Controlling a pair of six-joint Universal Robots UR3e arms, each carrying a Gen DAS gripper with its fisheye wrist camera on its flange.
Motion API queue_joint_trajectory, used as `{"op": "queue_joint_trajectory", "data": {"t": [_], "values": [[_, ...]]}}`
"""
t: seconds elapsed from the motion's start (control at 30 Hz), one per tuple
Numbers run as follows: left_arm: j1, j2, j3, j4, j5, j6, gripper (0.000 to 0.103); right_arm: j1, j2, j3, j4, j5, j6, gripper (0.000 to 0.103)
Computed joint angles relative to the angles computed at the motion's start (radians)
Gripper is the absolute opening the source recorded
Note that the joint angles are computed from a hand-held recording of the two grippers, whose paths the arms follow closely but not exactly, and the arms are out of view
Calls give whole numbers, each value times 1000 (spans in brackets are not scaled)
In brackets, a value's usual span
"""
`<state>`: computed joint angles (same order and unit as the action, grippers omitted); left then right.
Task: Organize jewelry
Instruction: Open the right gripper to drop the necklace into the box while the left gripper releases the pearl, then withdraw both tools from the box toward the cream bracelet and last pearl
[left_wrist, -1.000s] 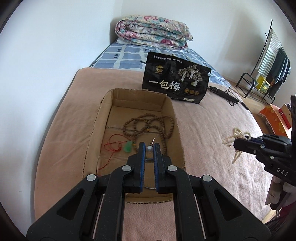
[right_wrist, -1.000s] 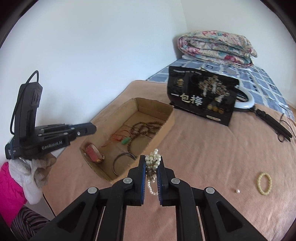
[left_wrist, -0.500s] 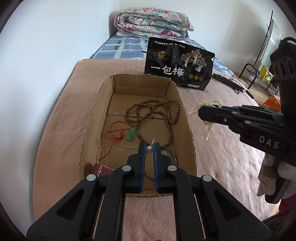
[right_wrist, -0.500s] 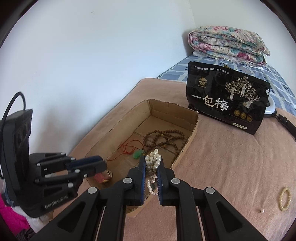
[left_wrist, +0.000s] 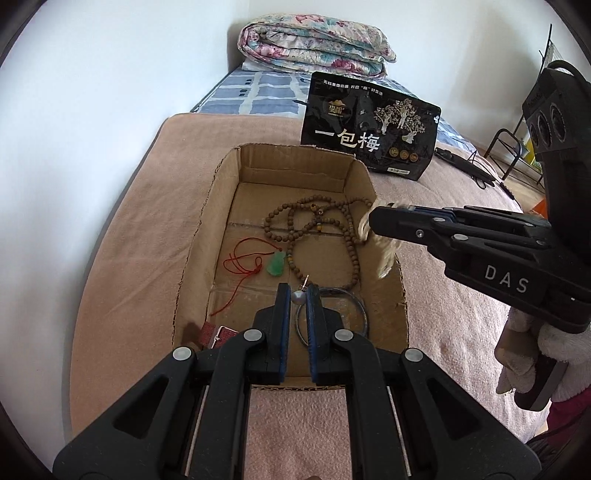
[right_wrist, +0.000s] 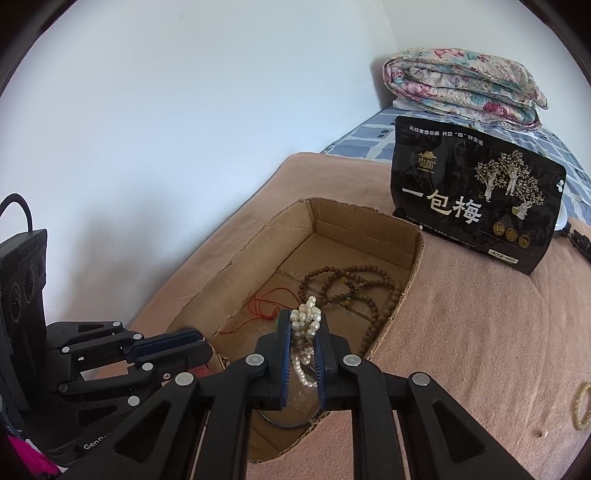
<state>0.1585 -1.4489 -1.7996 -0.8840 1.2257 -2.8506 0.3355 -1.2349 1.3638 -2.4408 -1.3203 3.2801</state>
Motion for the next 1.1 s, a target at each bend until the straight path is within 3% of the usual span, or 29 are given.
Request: {"op": "queue_joint_trajectory", "data": {"t": [0.1, 0.13, 0.17, 0.23, 1.1], "values": [[4, -6, 9, -11, 6, -8, 10, 2, -2, 6, -18, -5, 12, 36], [3, -7, 10, -11, 12, -11, 15, 5, -2, 5, -20, -14, 14, 40], [3, -6, 8, -8, 13, -13, 28, 7, -2, 2, -15, -20, 13, 44], [4, -3, 2, 2, 13, -20, 34, 11, -5, -1, -13, -40, 17, 62], [-110, 48, 22, 58, 84, -98, 34, -82, -256, 180, 12, -159, 22, 93]]}}
